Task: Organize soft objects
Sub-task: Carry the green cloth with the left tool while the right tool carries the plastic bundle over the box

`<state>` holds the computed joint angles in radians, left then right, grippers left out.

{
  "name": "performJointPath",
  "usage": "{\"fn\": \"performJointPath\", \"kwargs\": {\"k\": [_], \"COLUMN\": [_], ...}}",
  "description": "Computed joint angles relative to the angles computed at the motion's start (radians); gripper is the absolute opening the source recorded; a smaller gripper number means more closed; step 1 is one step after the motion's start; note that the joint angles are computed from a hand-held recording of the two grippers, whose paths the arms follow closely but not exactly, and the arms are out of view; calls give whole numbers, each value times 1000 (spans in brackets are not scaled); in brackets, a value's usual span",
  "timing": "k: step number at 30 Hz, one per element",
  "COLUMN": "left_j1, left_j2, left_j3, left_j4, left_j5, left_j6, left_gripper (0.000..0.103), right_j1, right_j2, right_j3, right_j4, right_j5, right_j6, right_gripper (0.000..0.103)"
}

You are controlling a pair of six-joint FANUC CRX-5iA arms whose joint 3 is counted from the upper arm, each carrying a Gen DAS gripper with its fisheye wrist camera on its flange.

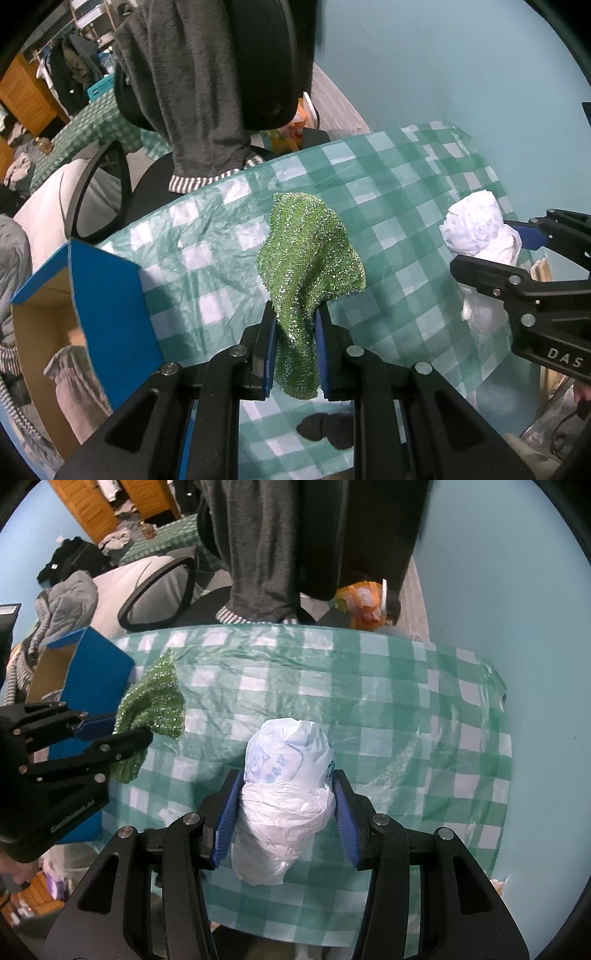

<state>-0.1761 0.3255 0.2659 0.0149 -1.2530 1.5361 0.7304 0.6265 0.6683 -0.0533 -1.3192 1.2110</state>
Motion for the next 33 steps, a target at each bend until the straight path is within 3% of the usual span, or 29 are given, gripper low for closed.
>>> {"fn": "performJointPath", "kwargs": {"k": [14, 33], "left_j1": [40, 155], "left_j2": [-121, -264], "left_j3": [-62, -171], "left_j4": [1, -17], "left_j5": [-13, -31], "left_j6": [22, 77], "left_gripper": [19, 19], "right_j1": [47, 110], "right_j2": [11, 116], "right_j3": [79, 309], "right_j4": [-11, -52], "right_j5": [-26, -114], "right_j6": [55, 145], "right_gripper": [48, 48]}}
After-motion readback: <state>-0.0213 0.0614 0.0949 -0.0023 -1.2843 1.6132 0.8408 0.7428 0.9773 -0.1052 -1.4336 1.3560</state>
